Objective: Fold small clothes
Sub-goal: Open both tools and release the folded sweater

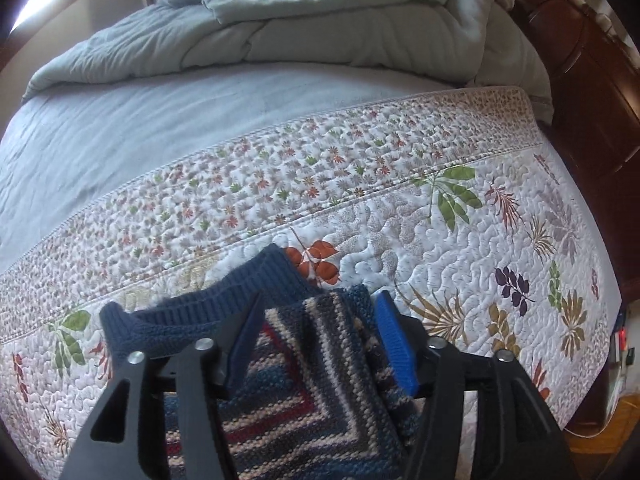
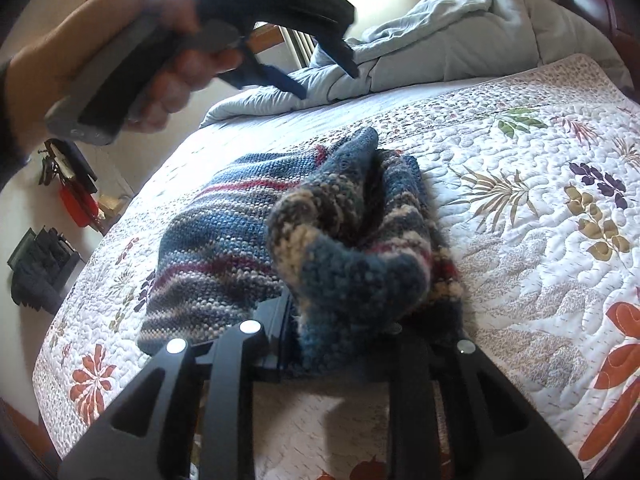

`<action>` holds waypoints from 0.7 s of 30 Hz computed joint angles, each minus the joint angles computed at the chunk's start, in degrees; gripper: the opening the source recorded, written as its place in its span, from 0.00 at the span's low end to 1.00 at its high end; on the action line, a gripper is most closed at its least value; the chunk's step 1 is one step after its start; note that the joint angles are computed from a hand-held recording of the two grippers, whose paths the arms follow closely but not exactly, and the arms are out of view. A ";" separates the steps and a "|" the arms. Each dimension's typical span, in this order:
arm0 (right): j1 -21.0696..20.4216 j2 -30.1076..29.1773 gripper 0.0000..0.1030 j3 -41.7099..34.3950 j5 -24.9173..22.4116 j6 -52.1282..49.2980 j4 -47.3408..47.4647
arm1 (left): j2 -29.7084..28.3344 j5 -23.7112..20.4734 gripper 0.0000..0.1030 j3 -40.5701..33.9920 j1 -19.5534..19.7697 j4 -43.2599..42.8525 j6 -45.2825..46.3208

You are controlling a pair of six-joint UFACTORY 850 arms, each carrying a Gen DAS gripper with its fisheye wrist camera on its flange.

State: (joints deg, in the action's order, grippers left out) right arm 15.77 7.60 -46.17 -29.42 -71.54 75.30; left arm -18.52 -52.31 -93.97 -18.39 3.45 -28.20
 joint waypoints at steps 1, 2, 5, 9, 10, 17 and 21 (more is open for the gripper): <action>-0.08 -0.15 0.25 -0.08 -0.08 -0.01 -0.13 | 1.03 0.68 0.64 1.23 -0.05 0.78 -0.21; -0.18 -0.30 0.27 -0.17 -0.19 0.00 -0.19 | 2.04 1.11 0.64 2.52 0.00 0.85 0.11; -0.76 -0.52 0.31 -0.34 -0.85 0.21 -0.21 | 5.56 2.23 0.64 7.14 0.25 1.00 1.13; -2.30 -0.82 0.51 -0.88 -3.93 1.43 -1.74 | 13.94 7.60 0.64 17.08 1.40 -3.09 2.17; -3.41 -0.96 0.59 -1.20 -6.23 2.23 -2.18 | 16.58 9.77 0.65 20.05 2.18 -6.57 3.41; -15.46 -2.88 0.67 -4.16 -25.92 8.45 -8.09 | 33.79 14.44 0.75 38.32 2.59 -11.23 5.77; -16.57 -2.20 0.65 -7.55 -29.77 8.85 -8.75 | 39.56 17.00 0.75 44.01 1.85 -13.54 9.22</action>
